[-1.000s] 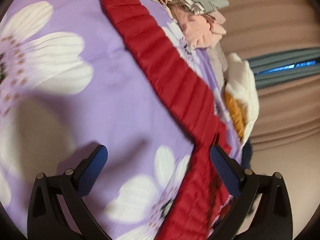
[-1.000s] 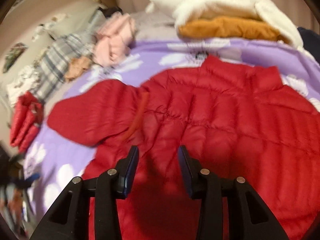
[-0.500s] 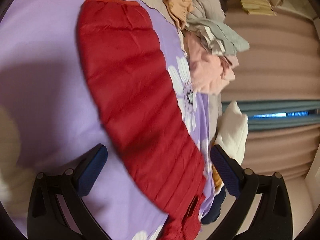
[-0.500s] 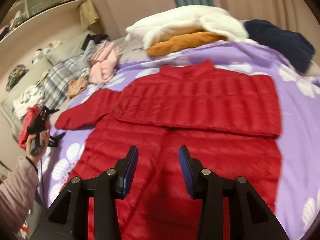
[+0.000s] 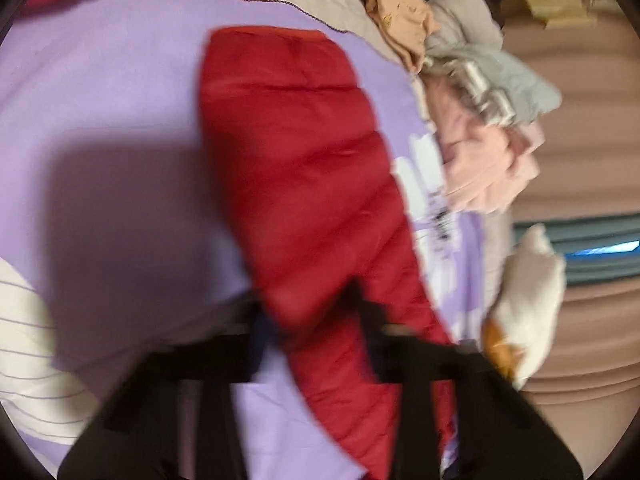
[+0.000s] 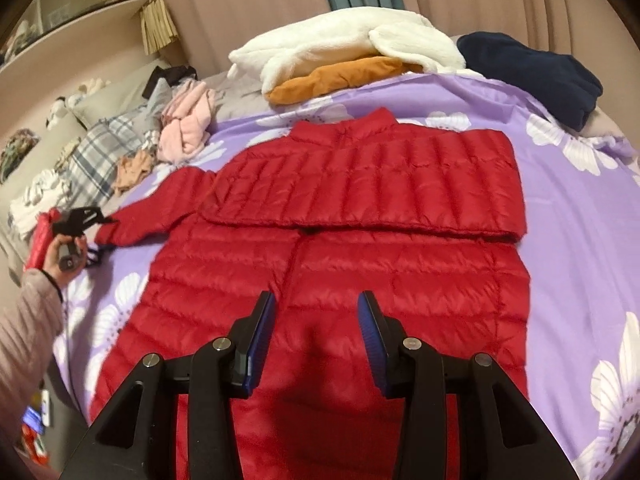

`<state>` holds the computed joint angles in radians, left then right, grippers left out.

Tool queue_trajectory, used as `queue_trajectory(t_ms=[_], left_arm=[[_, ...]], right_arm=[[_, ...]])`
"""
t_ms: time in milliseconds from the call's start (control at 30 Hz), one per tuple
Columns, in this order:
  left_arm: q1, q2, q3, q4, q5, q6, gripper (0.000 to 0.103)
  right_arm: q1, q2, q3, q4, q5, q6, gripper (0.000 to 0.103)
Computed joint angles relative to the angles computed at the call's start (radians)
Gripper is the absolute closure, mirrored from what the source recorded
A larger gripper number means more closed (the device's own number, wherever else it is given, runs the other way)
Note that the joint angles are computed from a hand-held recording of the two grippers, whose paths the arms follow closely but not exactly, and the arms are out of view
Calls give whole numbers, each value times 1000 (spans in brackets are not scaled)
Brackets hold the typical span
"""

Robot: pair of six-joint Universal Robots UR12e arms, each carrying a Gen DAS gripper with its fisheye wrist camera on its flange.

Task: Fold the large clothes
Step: 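Grasp the other sleeve of the red jacket with the left tool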

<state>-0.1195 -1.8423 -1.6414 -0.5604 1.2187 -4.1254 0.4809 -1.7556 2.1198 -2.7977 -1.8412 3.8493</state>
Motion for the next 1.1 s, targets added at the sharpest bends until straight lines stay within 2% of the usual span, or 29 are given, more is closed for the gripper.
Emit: queue_trajectory(t_ms=[33,100,200,367,467,633,800,900,967,1100], left_arm=[[-3,5,4,-18,17,10,90],[-22,18,19,-40,96,60,92],[-64,35,52,-31,196,195,94],[-148,42,112,26,275,418,94],[-209,31,157,43,292,546,94],[-310,10,204,57,271,766,92],[-405,-16,225,17,212,937,90],[-455,-46,238,-37,212,1027,90],[-483,-69,249,-101,217,1085,87],[-541,-124,288,-246,287,1189,82]], right_arm=[[0,-4,4,3,-1,3,61],[-2,-16,13,6,-6,19,61],[-7,-35,29,5,-17,48,61],[-5,-52,48,-8,-20,90,61],[-3,-58,54,-9,-23,94,61],[-2,-76,72,-23,-29,114,61],[-12,-102,102,-37,-30,155,61],[-16,-122,122,-40,-36,184,61],[-20,-137,136,-44,-34,201,61],[-29,-161,158,-41,-37,235,60]])
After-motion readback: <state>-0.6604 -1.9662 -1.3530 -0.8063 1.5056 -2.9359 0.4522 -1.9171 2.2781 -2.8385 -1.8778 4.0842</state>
